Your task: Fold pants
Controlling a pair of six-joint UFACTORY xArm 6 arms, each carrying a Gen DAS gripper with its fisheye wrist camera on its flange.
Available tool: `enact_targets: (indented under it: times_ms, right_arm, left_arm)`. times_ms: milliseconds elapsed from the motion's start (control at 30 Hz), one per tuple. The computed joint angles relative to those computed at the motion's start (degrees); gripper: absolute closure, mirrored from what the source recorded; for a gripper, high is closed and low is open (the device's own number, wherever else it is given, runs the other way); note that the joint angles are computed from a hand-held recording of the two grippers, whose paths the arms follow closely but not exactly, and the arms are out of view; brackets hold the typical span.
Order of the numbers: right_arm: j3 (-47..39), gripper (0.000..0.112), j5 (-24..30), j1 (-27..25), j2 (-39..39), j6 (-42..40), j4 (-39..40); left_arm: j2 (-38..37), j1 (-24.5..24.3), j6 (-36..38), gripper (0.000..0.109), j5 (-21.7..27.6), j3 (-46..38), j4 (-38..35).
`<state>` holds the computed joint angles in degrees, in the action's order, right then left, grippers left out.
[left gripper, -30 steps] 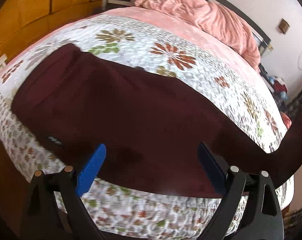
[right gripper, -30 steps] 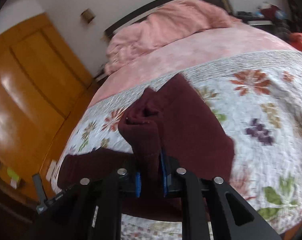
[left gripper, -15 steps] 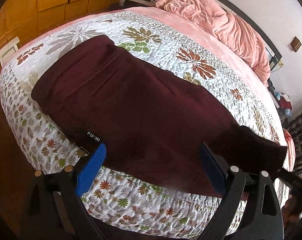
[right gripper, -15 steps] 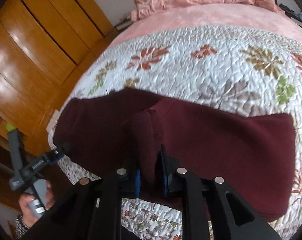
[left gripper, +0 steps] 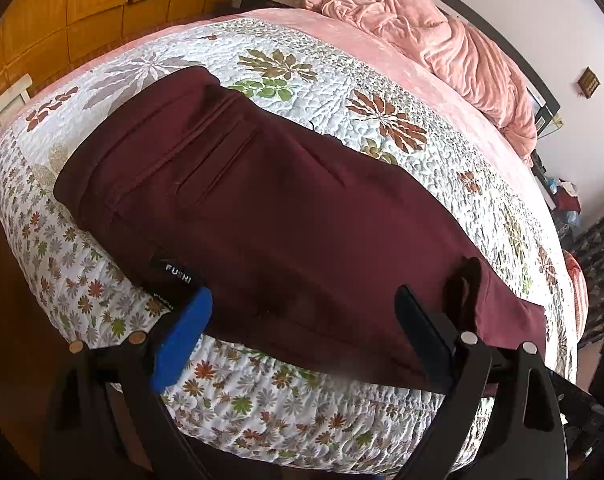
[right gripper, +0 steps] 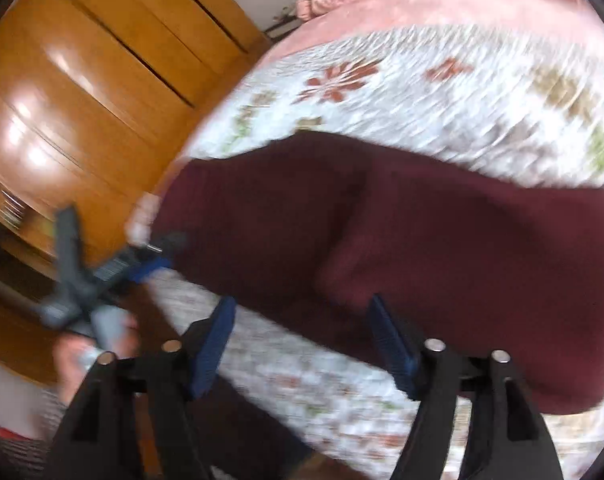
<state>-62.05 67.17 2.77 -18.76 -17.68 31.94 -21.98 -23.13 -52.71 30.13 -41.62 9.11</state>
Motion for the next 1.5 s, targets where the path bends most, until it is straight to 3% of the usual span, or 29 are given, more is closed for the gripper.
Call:
enact_targets:
  times_ms: [300, 333, 433, 500, 533, 667, 800, 900, 967, 1033, 1100, 1133, 1200, 1300, 1367, 1433, 1500]
  right_arm:
    - [1.9, 0.039, -8.5, 9.6, 2.8, 4.6, -16.1]
    - [2.2, 0.040, -8.5, 9.0, 3.0, 4.6, -15.0]
    - [2.9, 0.062, -9.5, 7.7, 3.6, 5.9, -15.0]
    - [2.4, 0.074, -8.0, 5.6, 4.5, 3.1, -9.8]
    - [2.0, 0.089, -6.9, 4.9, 4.9, 2.2, -7.3]
    - [0.9, 0.093, -5.9, 4.8, 4.4, 1.4, -3.8]
    - [-1.3, 0.093, -3.3, 4.4, 4.4, -2.7, 5.5]
    - [-2.3, 0.093, -2.5, 6.6, 6.6, -0.8, 2.6]
    - [-1.1, 0.092, -2.8, 7.3, 8.1, 0.4, 0.0]
    - [-0.4, 0.091, -2.3, 5.8, 8.2, -0.3, 3.2]
    - [-1.9, 0.077, 0.4, 4.3, 8.3, -1.5, 4.6]
    - [-2.5, 0.065, 1.9, 3.4, 7.9, -2.3, 5.3]
    - [-3.0, 0.062, 3.7, 0.2, 5.7, -4.0, 7.0]
    - [-4.5, 0.053, 6.2, -7.8, 2.7, -4.3, 6.4]
    - [-6.2, 0.037, 6.3, -13.8, 2.3, -2.9, 3.4]
    - [-8.2, 0.034, 8.0, -19.3, 4.0, -2.6, 1.6]
    - [-10.5, 0.034, 13.1, -24.4, 8.2, -2.7, 2.4]
  left_arm:
    - [0.0, 0.3, 0.5, 0.016, -0.1, 0.1, -0.9]
    - [-0.1, 0.4, 0.4, 0.016, 0.0, 0.3, -0.9]
    - [-0.5, 0.9, -0.2, 0.016, -0.5, 1.0, -1.6]
    - [-0.4, 1.0, 0.2, 0.016, -0.8, 1.3, -2.7]
    - [-0.3, 1.0, 0.2, 0.016, -0.9, 1.4, -2.7]
    - [-0.1, 0.8, 0.3, 0.016, -0.8, 1.1, -1.7]
    - [0.0, 0.8, 0.2, 0.016, -1.0, 0.9, -1.6]
    - [0.8, 0.7, -0.1, 0.016, -1.0, 0.2, -2.0]
    - [1.4, 0.3, 0.1, 0.016, -0.8, -0.5, -2.2]
    - [2.3, -0.7, 0.1, 0.016, -0.2, -1.9, -1.2]
    - [3.7, -1.7, 0.2, 0.016, 0.2, -3.8, -0.4]
    - [4.3, -2.1, 0.1, 0.016, 0.2, -4.5, -0.3]
    - [6.4, -3.5, 1.0, 0.016, -0.6, -6.9, -1.3]
    - [10.6, -6.5, 3.7, 0.016, -1.6, -11.9, -3.0]
    - [14.8, -9.2, 7.9, 0.016, -2.4, -16.5, -6.1]
    - [18.7, -11.3, 12.7, 0.016, -2.4, -20.4, -10.7]
    - [23.7, -13.4, 15.3, 0.016, -1.2, -24.9, -11.9]
